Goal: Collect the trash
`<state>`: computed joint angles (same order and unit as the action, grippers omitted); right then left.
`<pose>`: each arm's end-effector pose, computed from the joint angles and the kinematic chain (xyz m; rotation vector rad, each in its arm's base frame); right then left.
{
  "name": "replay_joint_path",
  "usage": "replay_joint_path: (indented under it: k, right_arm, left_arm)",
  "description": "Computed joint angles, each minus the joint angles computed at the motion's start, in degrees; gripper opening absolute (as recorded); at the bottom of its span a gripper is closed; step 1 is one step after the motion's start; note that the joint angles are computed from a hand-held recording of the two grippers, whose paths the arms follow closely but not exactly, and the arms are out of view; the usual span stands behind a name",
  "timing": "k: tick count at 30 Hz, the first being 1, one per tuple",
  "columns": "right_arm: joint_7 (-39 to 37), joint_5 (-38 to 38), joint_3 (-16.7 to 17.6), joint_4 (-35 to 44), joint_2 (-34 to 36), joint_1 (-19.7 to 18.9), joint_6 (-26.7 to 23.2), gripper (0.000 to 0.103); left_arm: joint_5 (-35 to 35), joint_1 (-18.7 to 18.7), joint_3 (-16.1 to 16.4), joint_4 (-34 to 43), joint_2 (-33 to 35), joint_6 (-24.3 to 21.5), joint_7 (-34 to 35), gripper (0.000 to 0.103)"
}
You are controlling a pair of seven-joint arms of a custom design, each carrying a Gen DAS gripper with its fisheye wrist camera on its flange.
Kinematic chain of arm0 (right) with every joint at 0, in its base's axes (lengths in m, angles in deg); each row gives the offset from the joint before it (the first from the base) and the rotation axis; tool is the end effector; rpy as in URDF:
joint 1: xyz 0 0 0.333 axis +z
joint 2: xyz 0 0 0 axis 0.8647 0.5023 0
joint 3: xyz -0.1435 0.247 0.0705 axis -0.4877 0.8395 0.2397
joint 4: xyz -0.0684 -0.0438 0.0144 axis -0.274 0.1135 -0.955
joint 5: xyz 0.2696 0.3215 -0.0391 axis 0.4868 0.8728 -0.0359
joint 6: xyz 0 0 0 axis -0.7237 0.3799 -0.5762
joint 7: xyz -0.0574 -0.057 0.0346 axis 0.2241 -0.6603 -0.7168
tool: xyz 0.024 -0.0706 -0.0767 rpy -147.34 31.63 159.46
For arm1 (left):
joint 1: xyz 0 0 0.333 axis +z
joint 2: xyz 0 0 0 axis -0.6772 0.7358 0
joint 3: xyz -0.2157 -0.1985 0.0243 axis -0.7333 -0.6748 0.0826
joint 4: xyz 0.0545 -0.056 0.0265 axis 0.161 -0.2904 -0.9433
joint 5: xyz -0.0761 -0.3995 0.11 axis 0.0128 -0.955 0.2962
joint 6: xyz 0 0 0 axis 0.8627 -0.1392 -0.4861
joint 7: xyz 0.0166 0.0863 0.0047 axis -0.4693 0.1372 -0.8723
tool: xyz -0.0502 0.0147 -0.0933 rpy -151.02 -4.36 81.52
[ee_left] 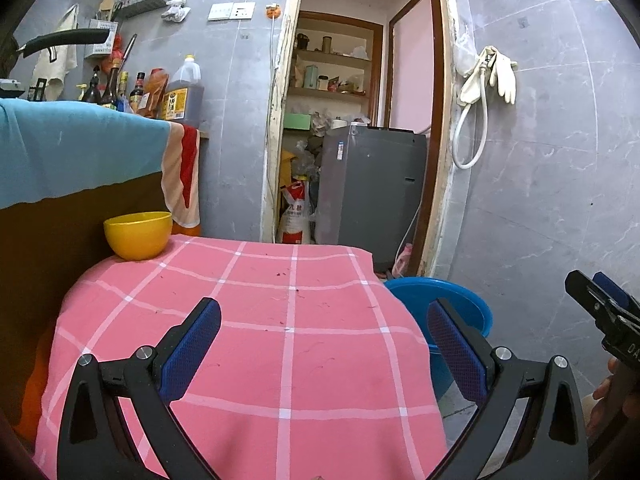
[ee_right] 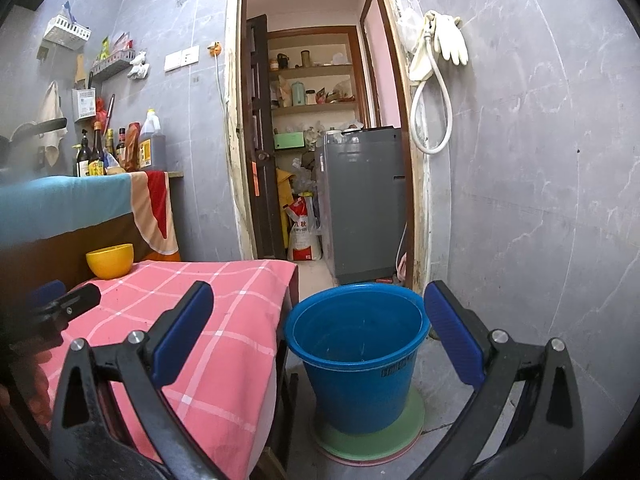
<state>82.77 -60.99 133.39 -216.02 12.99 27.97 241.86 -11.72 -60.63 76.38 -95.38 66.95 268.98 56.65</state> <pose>0.3779 0.2133 0.4938 -1.1366 1.5811 -1.2056 0.4498 -0.1777 0.5038 -1.2020 1.7915 -1.4022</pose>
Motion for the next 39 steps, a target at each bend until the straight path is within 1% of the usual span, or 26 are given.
replay_joint_path:
  k: [4,7,18,22,33,37,38,39]
  right_arm:
    - [0.23,0.25,0.03,-0.41,-0.18,0.15,0.25,0.102]
    - [0.17,0.36,-0.11,-0.59,-0.13,0.24,0.40,0.102]
    - [-0.08,0.87,0.00,-0.61,-0.03,0.01,0.64,0.102]
    - [-0.07,0.98,0.06,-0.60,-0.05,0.00,0.61,0.102]
    - [-0.12,1.42,0.26,-0.68,-0.31,-0.13,0.84,0.102]
    - [-0.09,1.51,0.27,-0.72,-0.32,-0.15,0.94,0.102]
    - [-0.17,1.49,0.20,-0.80,-0.31,-0.12,1.04,0.102]
    - [-0.11,1.57,0.23,-0.78,-0.33,-0.12,1.02,0.102]
  left_arm:
    - [-2.12,1.55,-1.90,-0.22,0.08,0.62,1.80,0.101]
    - [-1.74,1.26,-1.41,-0.05,0.30,0.76,1.56,0.101]
    - [-1.26,1.47,-1.29,0.05,0.39,0.95,1.38,0.101]
    - [-2.20,2.22,-2.33,-0.22,0.15,0.94,2.01,0.101]
    - [-3.12,1.84,-2.23,-0.50,-0.33,0.75,3.00,0.101]
    - [-1.20,0.38,-0.18,0.08,-0.27,0.28,1.97,0.101]
    - [-0.80,0.17,0.12,0.20,-0.28,0.17,1.70,0.101]
    - [-1.21,0.51,-0.33,0.04,-0.32,0.31,1.94,0.101]
